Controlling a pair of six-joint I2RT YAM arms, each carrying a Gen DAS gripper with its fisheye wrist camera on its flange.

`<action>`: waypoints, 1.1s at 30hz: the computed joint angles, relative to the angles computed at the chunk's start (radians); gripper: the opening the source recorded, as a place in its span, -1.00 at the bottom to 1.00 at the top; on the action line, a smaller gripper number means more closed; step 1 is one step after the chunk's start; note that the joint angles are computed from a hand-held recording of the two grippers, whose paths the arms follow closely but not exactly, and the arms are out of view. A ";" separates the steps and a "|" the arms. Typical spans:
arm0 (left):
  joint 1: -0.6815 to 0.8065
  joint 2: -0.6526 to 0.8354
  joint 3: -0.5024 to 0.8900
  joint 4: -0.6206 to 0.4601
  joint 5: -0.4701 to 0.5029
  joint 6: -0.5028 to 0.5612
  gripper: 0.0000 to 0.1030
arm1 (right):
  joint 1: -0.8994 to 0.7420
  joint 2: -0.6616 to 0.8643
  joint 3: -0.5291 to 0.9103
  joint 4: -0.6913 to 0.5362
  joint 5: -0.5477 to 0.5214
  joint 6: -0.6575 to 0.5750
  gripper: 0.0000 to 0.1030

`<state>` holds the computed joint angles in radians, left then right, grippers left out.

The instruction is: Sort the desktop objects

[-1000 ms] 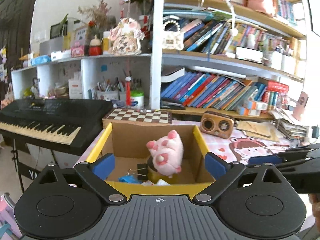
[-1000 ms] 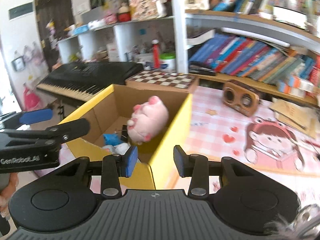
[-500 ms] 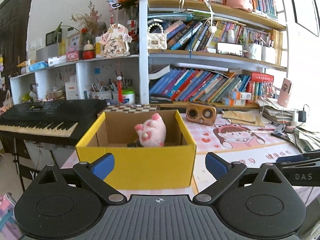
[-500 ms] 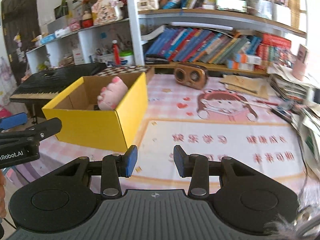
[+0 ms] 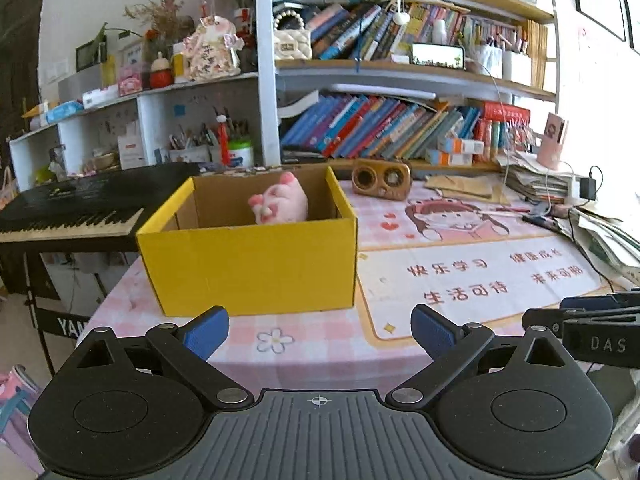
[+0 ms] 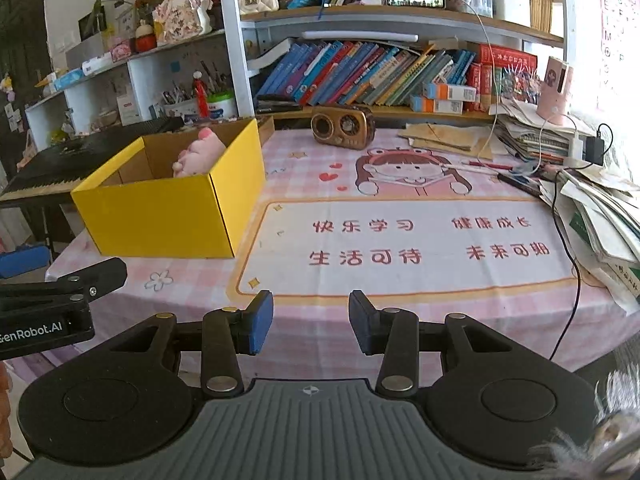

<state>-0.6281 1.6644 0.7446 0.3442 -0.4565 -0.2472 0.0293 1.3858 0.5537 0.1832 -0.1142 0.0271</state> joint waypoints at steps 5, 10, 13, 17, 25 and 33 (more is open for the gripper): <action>-0.004 0.024 0.029 -0.039 0.021 -0.027 0.92 | -0.008 -0.010 -0.003 -0.034 0.001 -0.005 -0.10; -0.002 0.039 0.055 -0.070 0.029 -0.043 0.93 | -0.015 -0.007 0.006 -0.045 0.014 -0.007 0.06; -0.003 0.051 0.075 -0.098 0.026 -0.047 0.93 | -0.022 0.002 0.017 -0.058 0.014 -0.002 0.16; -0.005 0.068 0.100 -0.125 0.019 -0.050 0.93 | -0.022 0.011 0.028 -0.063 0.019 -0.004 0.27; 0.008 0.076 0.116 -0.150 0.035 -0.065 0.94 | -0.019 0.023 0.042 -0.071 0.030 -0.018 0.48; 0.011 0.081 0.127 -0.160 0.040 -0.062 1.00 | -0.019 0.035 0.055 -0.083 0.036 -0.018 0.78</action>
<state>-0.6174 1.7452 0.8715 0.1837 -0.4161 -0.3091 0.0099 1.4206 0.6090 0.1002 -0.0781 0.0095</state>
